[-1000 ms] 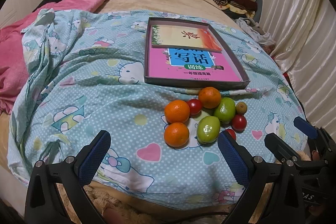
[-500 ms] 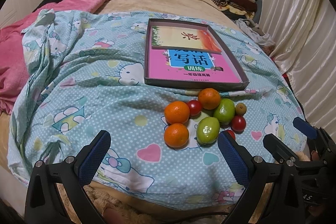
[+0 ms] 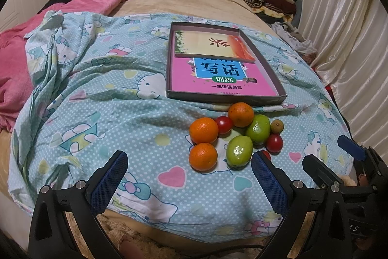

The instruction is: Organize fruits

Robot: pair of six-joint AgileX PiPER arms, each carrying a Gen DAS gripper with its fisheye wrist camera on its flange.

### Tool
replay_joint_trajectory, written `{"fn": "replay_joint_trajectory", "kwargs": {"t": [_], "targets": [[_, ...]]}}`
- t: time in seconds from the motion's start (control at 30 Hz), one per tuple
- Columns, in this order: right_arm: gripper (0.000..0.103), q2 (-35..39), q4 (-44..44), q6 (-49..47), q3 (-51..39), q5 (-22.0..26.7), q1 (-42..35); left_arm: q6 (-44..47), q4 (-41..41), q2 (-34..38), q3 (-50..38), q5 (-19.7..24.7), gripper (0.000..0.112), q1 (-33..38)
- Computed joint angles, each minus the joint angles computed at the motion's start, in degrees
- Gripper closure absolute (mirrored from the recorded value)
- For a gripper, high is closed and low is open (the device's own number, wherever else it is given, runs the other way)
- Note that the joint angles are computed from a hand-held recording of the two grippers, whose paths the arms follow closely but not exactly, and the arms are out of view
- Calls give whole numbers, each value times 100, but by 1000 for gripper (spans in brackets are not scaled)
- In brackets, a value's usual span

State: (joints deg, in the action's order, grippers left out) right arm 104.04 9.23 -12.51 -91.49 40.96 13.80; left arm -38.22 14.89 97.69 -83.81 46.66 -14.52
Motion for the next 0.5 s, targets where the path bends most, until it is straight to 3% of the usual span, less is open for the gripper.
{"fn": "replay_joint_trajectory", "kwargs": {"t": [0.5], "targets": [[0,35,-22,-2,-35,17,11,20,-53,43,66,-44,11,64]]}}
